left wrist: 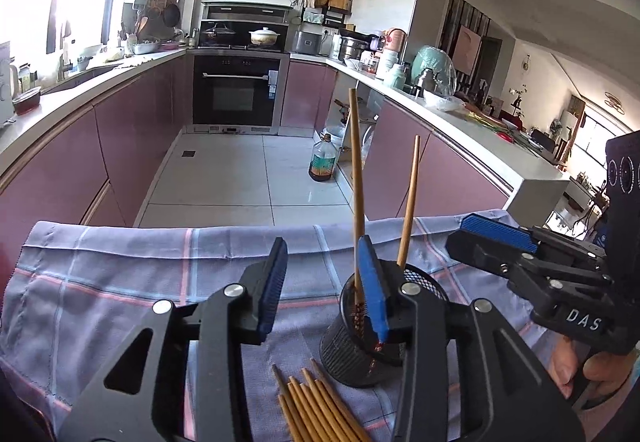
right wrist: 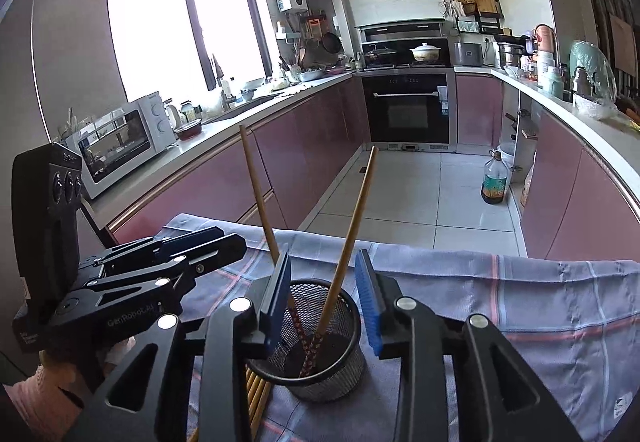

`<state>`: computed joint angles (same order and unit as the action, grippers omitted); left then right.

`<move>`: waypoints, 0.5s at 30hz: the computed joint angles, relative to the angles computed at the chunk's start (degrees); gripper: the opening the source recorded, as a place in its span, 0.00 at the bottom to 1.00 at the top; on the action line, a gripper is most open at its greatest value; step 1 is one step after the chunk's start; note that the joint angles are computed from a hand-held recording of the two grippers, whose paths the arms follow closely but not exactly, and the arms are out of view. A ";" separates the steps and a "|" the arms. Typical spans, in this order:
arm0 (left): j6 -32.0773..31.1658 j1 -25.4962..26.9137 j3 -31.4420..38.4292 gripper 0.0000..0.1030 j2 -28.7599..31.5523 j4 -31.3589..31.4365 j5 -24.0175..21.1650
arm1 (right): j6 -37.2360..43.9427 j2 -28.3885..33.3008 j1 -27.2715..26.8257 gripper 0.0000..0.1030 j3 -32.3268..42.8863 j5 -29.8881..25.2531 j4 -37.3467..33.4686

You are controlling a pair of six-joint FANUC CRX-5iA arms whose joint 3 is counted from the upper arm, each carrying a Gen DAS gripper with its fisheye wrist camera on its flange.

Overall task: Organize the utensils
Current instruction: 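Lower the chopsticks into the mesh cup and open both tools, then move both tools back down to the remaining chopsticks on the cloth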

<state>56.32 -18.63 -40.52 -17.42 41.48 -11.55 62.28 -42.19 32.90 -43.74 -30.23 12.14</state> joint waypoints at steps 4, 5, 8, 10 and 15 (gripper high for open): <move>-4.18 2.27 -4.06 0.40 -4.63 3.36 -1.71 | 4.96 -4.97 2.20 0.30 -0.30 -3.10 -4.60; -2.75 3.53 -4.51 0.40 -5.77 1.17 -2.93 | 6.56 -6.50 3.41 0.30 -0.51 -4.63 -5.60; -2.84 6.38 -6.78 0.40 -8.74 -0.55 -6.68 | 8.42 -9.10 6.58 0.31 -0.85 -8.68 -7.86; -2.48 7.96 -8.67 0.41 -10.71 -1.88 -8.46 | 8.08 -9.40 9.53 0.31 -1.37 -11.74 -8.57; -1.93 10.84 -11.88 0.41 -13.08 -6.82 -14.76 | 4.09 -7.89 14.90 0.30 -3.90 -15.64 -7.07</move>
